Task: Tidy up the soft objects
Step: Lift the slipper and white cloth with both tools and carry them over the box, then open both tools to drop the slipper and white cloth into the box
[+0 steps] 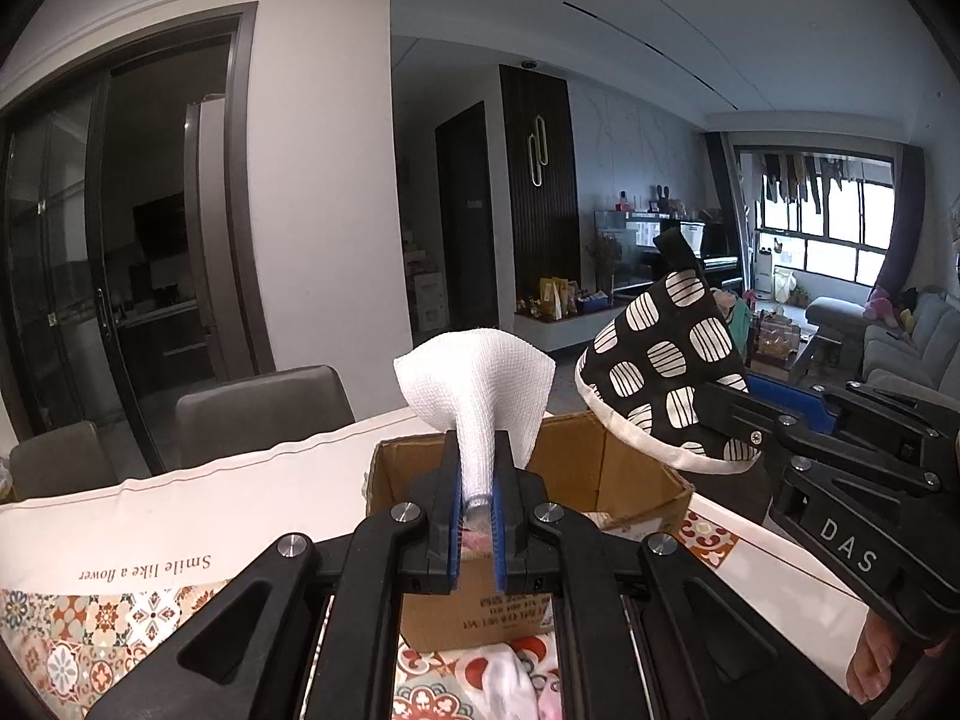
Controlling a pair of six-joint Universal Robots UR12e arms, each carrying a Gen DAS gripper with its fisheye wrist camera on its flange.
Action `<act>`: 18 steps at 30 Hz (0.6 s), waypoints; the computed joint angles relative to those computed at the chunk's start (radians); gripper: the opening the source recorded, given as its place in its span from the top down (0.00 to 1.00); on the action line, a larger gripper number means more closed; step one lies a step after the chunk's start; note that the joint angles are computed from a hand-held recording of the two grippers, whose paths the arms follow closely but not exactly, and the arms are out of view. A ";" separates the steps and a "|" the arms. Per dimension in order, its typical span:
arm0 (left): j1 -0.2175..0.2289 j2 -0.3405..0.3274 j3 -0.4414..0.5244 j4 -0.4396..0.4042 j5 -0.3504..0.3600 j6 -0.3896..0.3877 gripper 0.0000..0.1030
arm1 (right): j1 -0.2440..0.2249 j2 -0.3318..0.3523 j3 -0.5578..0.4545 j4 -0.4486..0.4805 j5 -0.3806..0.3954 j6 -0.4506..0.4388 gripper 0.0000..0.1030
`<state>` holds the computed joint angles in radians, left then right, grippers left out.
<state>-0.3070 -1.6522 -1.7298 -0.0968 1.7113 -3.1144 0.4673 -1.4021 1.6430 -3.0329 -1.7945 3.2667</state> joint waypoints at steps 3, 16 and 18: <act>0.004 -0.017 0.018 -0.012 -0.001 0.002 0.91 | -0.004 0.013 -0.011 -0.002 -0.005 -0.006 0.83; 0.021 -0.097 0.101 -0.122 -0.013 0.008 0.91 | -0.030 0.079 -0.083 0.103 0.016 0.007 0.83; 0.023 -0.107 0.109 -0.139 -0.018 0.012 0.91 | -0.033 0.088 -0.093 0.125 0.020 0.011 0.83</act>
<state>-0.2844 -1.7595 -1.6207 -0.2362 1.6937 -3.1023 0.4343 -1.3139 1.5504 -2.9078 -1.7742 3.2773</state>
